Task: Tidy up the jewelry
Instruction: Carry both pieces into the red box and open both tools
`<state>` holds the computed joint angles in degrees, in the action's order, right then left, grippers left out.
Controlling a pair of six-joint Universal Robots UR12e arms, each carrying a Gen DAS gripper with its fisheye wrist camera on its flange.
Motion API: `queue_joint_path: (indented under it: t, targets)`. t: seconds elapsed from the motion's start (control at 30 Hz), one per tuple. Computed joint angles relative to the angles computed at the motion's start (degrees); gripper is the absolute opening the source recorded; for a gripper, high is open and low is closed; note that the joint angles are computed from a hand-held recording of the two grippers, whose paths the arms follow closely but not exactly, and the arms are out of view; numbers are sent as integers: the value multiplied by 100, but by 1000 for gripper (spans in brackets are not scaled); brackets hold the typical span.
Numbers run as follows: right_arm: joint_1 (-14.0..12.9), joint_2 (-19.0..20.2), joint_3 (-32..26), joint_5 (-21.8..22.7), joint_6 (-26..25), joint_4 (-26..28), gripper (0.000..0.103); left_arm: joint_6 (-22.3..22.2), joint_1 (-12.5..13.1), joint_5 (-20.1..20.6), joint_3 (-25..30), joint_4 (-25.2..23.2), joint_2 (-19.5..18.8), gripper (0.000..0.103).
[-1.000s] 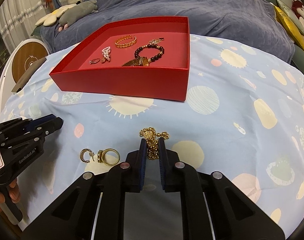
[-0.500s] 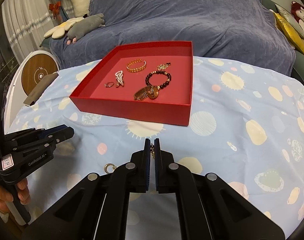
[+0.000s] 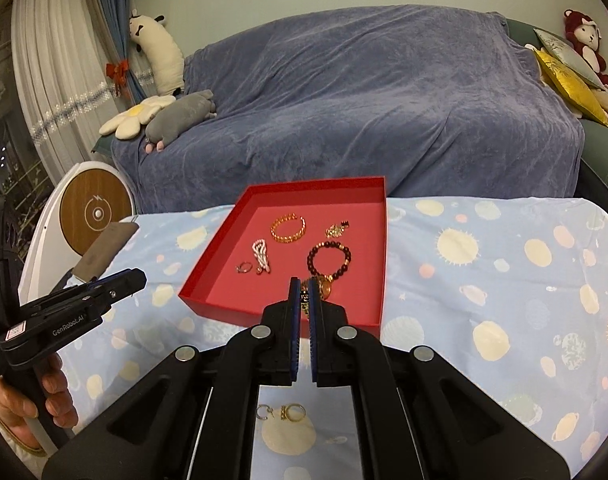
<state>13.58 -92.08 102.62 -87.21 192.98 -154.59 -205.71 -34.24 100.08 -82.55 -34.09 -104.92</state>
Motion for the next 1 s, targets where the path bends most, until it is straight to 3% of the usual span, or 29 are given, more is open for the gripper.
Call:
queue_joint_path:
  t: [0.23,0.33,0.43,1.0]
  targets:
    - [-4,305,-386,148,354,-149,3,-127,35,-32,476,7,-297,15]
    - [-4,489,-570,270,531,-109,3,-206,81,-148,736,-123,-485,15]
    - [30,677,-743,320,563,23,3,-70,67,-20,998,-408,-676,15]
    - [162,1189,-1040,375,659,694,3,-373,266,-363,1100,-1151,-953,16]
